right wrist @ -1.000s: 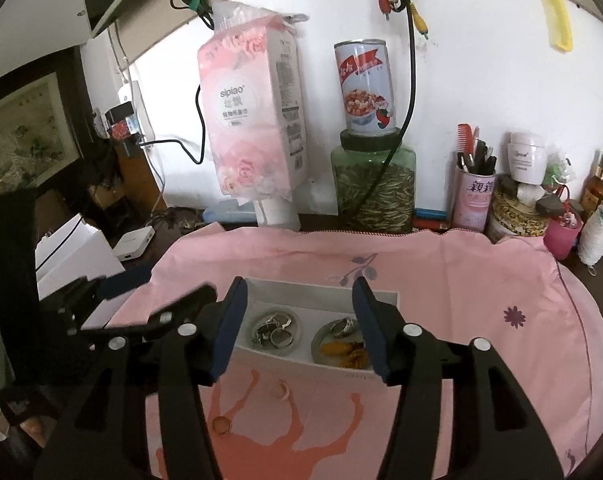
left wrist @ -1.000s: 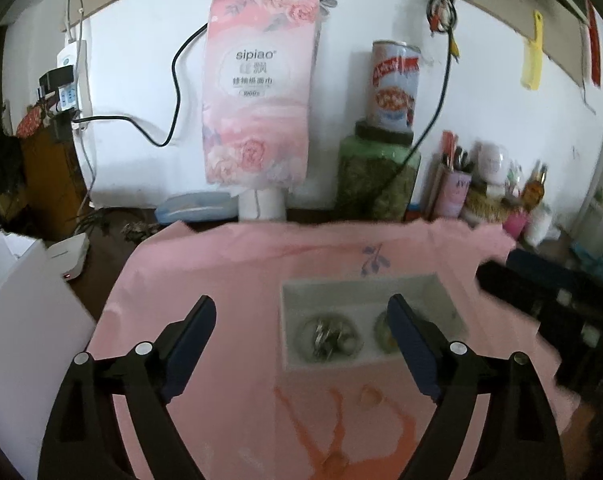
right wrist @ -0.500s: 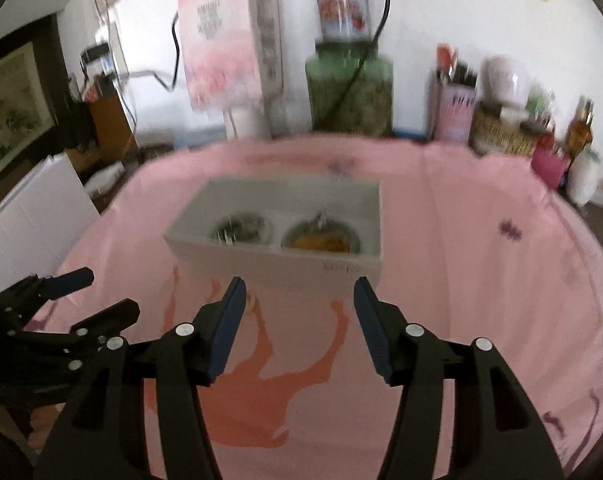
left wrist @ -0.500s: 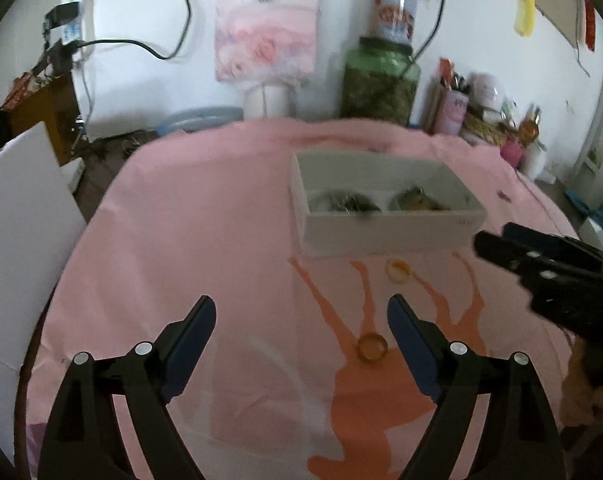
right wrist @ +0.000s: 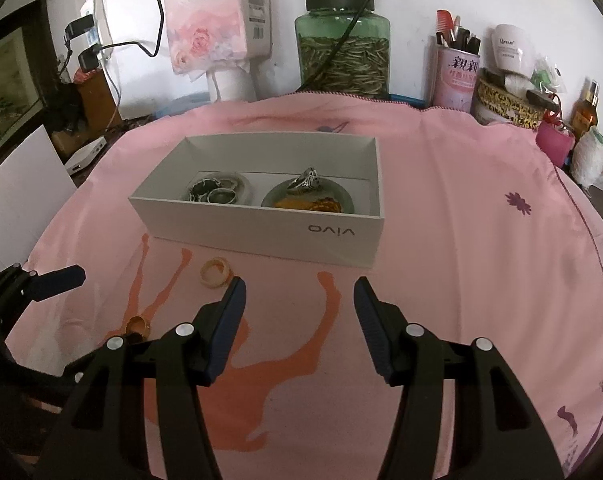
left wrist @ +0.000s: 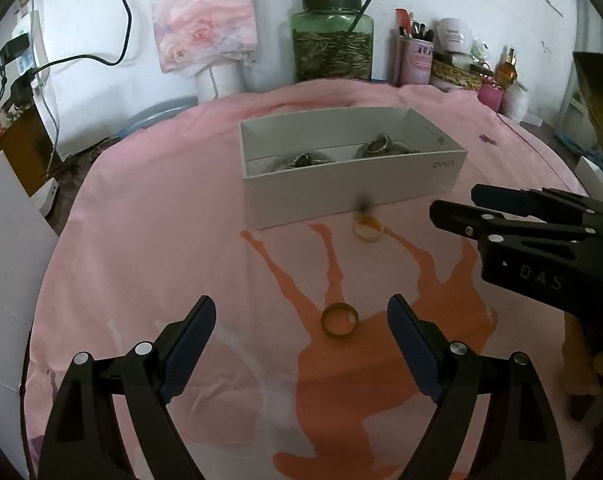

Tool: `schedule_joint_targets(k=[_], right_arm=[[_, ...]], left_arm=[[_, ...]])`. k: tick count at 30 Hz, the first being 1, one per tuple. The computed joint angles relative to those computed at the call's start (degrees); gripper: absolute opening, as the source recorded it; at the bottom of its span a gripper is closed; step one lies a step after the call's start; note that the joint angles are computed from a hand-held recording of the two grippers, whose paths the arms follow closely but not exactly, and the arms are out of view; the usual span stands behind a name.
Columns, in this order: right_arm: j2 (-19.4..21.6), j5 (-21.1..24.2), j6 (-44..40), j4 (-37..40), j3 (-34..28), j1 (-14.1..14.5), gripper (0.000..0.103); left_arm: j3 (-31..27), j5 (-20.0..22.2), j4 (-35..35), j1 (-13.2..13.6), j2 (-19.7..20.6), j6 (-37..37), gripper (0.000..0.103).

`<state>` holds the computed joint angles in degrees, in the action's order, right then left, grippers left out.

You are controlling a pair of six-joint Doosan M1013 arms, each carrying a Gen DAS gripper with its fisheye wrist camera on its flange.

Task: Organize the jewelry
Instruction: 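Grasp the gold ring on the cloth with the left tool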

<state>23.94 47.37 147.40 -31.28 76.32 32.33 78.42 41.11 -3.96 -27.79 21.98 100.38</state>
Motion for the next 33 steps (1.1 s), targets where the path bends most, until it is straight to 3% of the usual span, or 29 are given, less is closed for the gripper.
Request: schedule_joint_targets(k=[18, 24, 28, 33], right_arm=[[0.35, -1.05, -2.56, 1.62, -0.20, 0.10, 0.054], [0.89, -1.86, -6.22, 3.40, -0.94, 0.25, 0.054], [2.04, -1.71, -10.88, 6.33, -2.63, 0.16, 0.054], [3.44, -0.71, -15.14, 7.74, -4.76, 0.18, 0.054]], left_arm=[[-0.62, 1.69, -4.34, 0.59, 0.33, 3.53, 0.083], [-1.49, 4.98, -10.22, 1.22, 0.90, 8.88, 0.059], [-2.28, 7.46, -12.26, 1.41, 1.55, 10.52, 0.037], [-2.45, 7.60, -12.61, 1.54, 1.76, 11.00, 0.031]])
